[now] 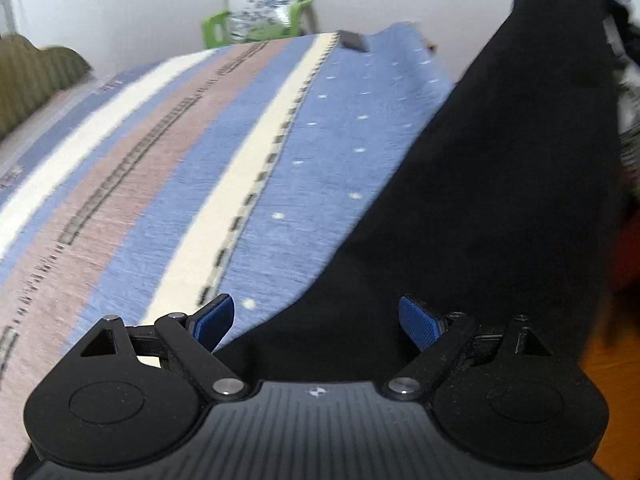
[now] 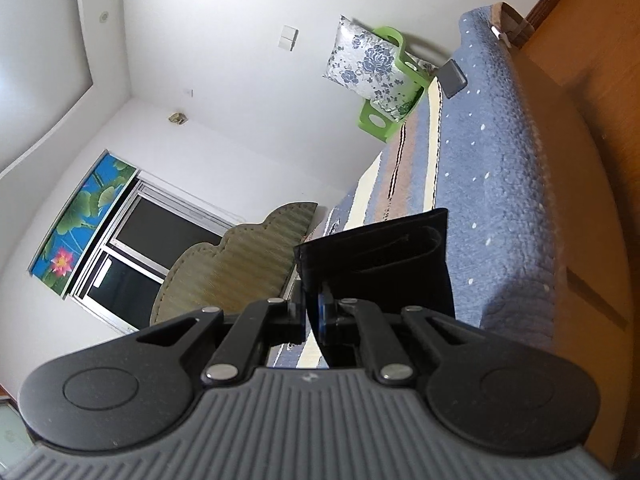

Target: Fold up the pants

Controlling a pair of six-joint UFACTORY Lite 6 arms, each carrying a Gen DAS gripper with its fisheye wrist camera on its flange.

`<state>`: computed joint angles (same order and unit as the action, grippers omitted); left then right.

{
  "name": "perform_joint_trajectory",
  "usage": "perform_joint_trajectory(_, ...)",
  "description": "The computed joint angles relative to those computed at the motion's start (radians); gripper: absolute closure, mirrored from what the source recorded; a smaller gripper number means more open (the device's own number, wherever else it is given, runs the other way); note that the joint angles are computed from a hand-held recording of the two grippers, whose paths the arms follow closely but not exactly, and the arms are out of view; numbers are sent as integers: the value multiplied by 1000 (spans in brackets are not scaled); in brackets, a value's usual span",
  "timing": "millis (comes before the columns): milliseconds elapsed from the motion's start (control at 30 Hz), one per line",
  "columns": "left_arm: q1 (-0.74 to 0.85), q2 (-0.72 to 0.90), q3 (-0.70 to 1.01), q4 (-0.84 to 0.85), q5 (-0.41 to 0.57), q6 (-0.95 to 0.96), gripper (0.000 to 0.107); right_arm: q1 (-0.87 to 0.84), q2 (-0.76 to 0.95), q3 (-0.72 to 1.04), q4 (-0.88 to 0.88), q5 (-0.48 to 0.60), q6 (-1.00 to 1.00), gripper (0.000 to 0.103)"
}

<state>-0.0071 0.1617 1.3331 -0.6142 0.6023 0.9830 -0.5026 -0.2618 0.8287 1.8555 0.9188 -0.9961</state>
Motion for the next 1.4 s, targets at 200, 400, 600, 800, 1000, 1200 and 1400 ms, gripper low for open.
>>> perform_joint_trajectory(200,-30,-24,-38,16,-13,21,14,31,-16,-11,17,-20,-2,95)
perform_joint_trajectory(400,273,-56,-13,-114,134,155,14,118,-82,19,-38,-87,40,95)
perform_joint_trajectory(600,671,-24,74,-168,259,193,14,376,-110,92,-150,-242,41,95)
perform_joint_trajectory(800,927,22,161,-221,314,243,14,975,31,204,-504,-642,167,95)
perform_joint_trajectory(1000,1024,27,176,-236,383,300,14,1265,479,395,-976,-661,721,95)
perform_joint_trajectory(1200,1020,80,191,-207,417,243,14,1302,568,492,-1199,-511,914,65)
perform_joint_trajectory(1400,1017,-28,-11,-257,364,341,14,1330,533,663,-1510,-412,883,54)
